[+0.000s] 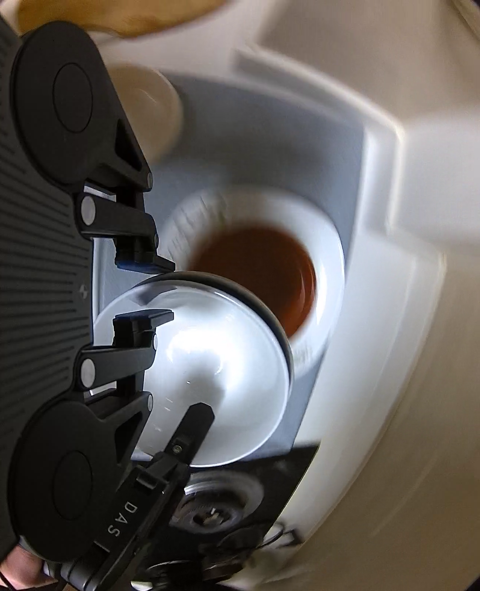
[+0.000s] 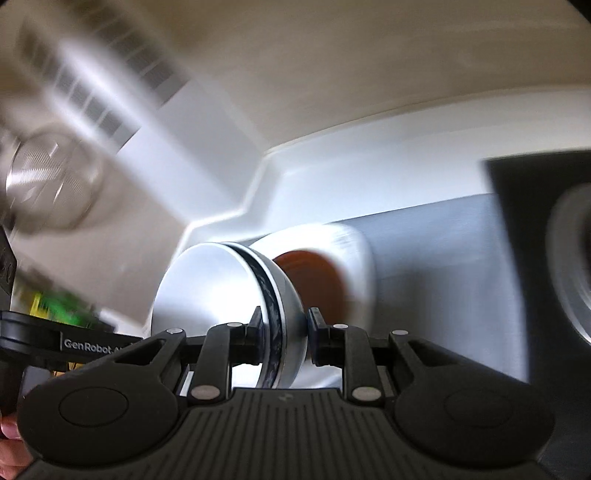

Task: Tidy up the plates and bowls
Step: 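Lift the nested bowls with both grippers toward the plate stack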

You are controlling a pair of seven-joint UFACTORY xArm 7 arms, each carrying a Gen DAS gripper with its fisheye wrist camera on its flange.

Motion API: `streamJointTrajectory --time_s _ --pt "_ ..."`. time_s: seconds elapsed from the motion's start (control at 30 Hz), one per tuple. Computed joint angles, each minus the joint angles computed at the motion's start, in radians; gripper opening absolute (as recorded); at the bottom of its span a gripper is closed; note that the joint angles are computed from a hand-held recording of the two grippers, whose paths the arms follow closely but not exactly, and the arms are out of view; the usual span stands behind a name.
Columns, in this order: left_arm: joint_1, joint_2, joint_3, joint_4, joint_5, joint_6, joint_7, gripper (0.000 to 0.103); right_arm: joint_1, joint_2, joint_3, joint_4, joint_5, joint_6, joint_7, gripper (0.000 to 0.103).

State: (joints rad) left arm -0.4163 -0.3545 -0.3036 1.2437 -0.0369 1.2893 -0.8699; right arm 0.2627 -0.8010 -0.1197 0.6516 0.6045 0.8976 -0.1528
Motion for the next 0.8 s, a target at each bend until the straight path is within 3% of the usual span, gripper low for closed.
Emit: streamJointTrajectory --time_s 0.17,0.47,0.8 --pt "0.041 -0.185 0.044 -0.115 -0.021 0.113 -0.044 0.022 0.112 0.07 0.065 0.05 0.065 0.015 -0.012 0.025" --pt "0.141 -0.368 0.116 -0.198 -0.056 0.308 0.037 0.022 0.222 0.219 0.167 0.136 0.158 0.011 -0.017 0.025" --pt "0.191 -0.415 0.17 -0.314 -0.16 0.322 0.147 0.022 0.216 0.318 0.214 0.187 0.075 0.118 -0.019 0.024"
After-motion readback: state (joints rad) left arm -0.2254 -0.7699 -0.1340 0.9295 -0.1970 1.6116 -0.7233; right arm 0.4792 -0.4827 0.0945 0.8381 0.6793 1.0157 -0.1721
